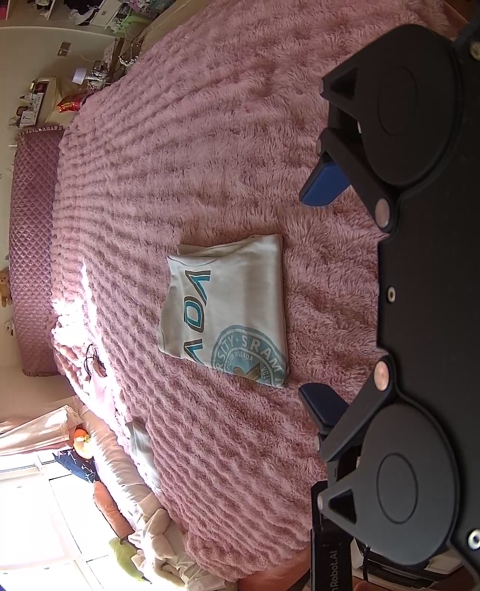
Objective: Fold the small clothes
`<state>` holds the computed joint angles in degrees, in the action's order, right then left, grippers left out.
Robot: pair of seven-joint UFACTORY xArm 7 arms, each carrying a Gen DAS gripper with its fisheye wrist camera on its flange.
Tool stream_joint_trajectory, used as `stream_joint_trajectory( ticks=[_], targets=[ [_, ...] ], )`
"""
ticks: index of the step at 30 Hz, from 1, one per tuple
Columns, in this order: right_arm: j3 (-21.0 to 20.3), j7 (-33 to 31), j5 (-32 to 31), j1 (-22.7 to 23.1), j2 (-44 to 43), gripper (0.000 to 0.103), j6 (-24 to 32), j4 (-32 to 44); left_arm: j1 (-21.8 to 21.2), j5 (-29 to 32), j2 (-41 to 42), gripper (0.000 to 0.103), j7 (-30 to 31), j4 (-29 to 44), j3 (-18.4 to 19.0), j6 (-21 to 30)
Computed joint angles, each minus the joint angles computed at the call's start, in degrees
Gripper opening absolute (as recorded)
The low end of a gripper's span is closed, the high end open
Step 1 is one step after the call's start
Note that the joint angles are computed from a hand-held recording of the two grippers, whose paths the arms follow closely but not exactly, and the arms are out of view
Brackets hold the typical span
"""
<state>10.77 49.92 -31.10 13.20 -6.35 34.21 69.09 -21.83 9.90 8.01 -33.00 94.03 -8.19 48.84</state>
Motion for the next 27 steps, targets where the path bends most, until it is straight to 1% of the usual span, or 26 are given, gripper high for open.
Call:
stream_joint_trajectory(
  ticks=[7,12,17,23,27],
  targets=[
    [0.0,-0.1,0.1,0.0,-0.3,0.103,0.5,0.1,-0.4,1.6,0.6,0.075,-0.2,1.1,0.1,1.5],
    [0.2,0.2,-0.2,-0.1,-0.3,0.103,0.3,0.0,-0.2,1.1,-0.1,0.075,0.0,-0.1,0.1,0.0],
    [0.0,-0.9,1.0,-0.1,-0.7,0.103,1.0,0.2,-0.5,1.9,0.3,0.075,-0.1,0.6,0.0,0.9],
    [0.0,-0.7,0.9,-0.4,-0.9,0.103,0.8,-0.1,-1.0,3.2,1.0,0.075,0.2,1.6,0.1,2.2],
    [0.1,-0.8,0.9,-0.5,-0.9,0.103,0.7,-0.1,-1.0,2.9,1.3,0.075,0.6,1.9,0.2,2.5]
  ],
)
